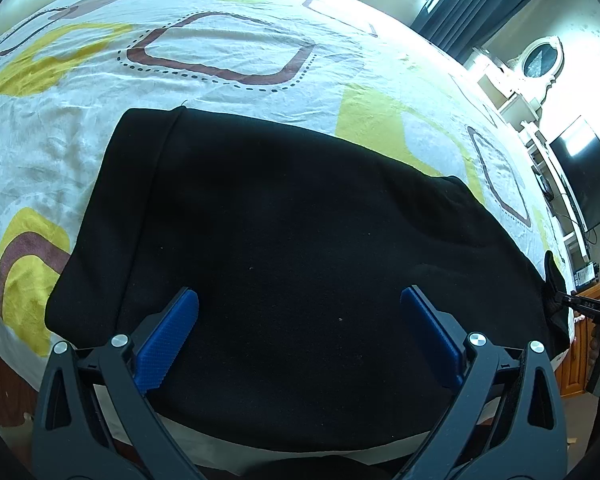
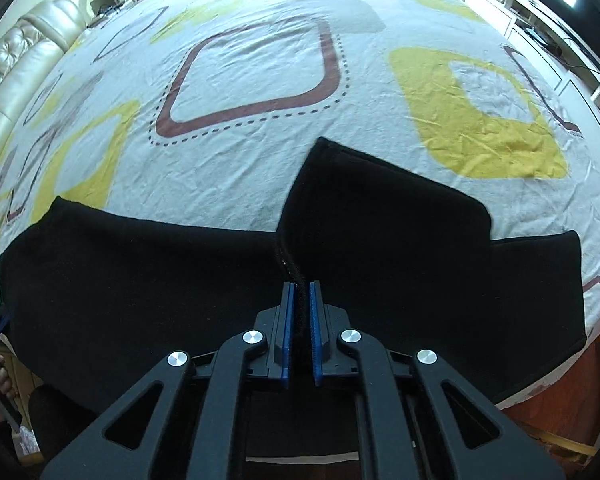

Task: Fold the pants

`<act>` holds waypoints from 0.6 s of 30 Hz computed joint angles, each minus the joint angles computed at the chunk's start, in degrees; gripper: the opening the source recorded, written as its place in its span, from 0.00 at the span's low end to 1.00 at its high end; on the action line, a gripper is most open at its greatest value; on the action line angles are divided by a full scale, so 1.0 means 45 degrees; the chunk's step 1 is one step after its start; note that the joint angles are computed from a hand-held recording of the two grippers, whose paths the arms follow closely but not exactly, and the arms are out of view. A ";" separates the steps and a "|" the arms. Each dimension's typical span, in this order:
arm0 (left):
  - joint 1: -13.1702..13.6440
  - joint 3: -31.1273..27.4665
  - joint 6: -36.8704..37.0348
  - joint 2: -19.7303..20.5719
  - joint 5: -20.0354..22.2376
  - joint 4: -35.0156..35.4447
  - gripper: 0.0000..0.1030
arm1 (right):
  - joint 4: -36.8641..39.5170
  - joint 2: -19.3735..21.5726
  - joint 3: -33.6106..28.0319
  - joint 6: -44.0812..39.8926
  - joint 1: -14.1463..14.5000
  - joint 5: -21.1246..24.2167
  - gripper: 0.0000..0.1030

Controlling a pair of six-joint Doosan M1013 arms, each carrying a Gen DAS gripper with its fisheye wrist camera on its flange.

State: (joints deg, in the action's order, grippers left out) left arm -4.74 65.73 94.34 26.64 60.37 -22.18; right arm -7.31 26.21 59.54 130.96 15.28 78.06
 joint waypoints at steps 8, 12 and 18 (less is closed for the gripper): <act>-0.0008 0.0074 -0.0099 -0.0048 -0.0107 0.0099 0.98 | -0.1336 -0.2067 0.2457 0.1926 -0.1005 -0.0324 0.01; -0.0038 0.0174 -0.0035 -0.0102 -0.0272 0.0193 0.98 | -0.1501 -0.3007 0.3850 0.3193 -0.1644 -0.0653 0.01; -0.0163 0.0299 -0.0004 -0.0166 -0.0489 0.0643 0.98 | 0.0803 -0.3605 0.4788 0.1420 -0.0949 -0.4548 0.22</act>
State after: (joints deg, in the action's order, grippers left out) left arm -5.47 67.08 94.33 25.89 58.17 -19.29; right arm -3.69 9.99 81.08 137.35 11.00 57.59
